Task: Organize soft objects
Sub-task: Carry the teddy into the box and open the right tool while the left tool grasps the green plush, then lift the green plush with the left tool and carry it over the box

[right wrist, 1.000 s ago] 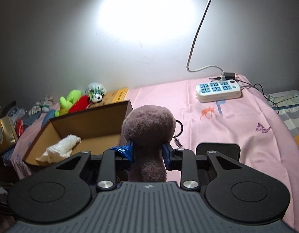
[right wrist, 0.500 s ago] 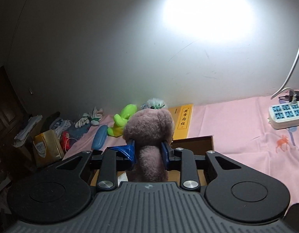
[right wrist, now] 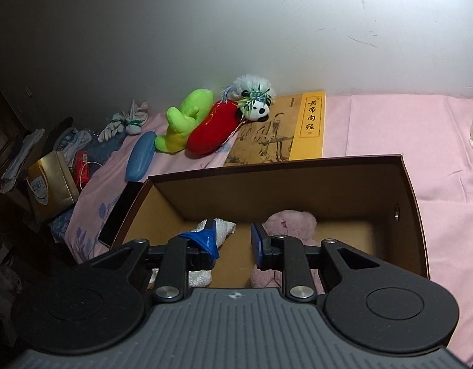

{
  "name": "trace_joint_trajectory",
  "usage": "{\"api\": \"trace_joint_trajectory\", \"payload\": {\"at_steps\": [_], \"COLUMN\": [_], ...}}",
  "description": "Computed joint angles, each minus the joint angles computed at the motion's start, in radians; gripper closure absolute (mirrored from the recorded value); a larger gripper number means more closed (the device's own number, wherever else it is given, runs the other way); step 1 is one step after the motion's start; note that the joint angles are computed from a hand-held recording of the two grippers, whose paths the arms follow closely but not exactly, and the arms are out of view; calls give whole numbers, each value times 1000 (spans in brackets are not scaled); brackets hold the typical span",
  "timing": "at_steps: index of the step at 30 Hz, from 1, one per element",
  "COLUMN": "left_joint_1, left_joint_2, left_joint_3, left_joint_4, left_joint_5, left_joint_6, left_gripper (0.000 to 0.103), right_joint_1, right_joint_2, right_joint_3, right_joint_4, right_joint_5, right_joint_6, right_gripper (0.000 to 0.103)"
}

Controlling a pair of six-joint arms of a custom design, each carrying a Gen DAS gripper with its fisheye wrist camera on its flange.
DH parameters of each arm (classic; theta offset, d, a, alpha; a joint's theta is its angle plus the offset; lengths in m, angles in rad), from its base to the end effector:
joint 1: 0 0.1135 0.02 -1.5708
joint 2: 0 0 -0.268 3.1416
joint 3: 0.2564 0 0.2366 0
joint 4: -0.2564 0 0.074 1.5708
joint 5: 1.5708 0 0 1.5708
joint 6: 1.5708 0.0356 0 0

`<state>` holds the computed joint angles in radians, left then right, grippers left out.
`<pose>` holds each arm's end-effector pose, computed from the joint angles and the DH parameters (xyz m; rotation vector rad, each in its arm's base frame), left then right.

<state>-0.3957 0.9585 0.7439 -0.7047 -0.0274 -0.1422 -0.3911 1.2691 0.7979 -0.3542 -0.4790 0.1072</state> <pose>0.1561 -0.0642 0.2556 0.3045 2.4812 -0.1914 0.2310 -0.0775 0.2414 0.3557 2.2919 0.4304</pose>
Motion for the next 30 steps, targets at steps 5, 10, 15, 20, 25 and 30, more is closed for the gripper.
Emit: {"api": "trace_joint_trajectory", "payload": {"at_steps": [5,10,15,20,25,30], "left_joint_1": [-4,-88,-199,-293,-225,-172], "left_joint_2": [29,73,117,155,161,99], "left_joint_3": [0,21,60,90,102,40], "left_joint_4": [18,46,61,65,24,1], "left_joint_5": [23,11,-5,-65,56,198], "left_joint_6": [-2,-8,-35,-71,-47,-24], "left_gripper": [40,40,40,40,39,38], "right_joint_1": [-67,-198,-472,-815,-1068,-1260], "right_joint_2": [-54,-173,-228,-171,-79,30], "right_joint_3": [-17,-47,-28,31,53,50], "right_joint_4": [-68,-188,-401,-722,-979,-1147], "right_joint_5": [-34,-104,-270,-413,-419,-356], "right_joint_6": [-28,-127,-345,-751,-1148,-1477], "right_gripper": [95,94,92,91,90,89]}}
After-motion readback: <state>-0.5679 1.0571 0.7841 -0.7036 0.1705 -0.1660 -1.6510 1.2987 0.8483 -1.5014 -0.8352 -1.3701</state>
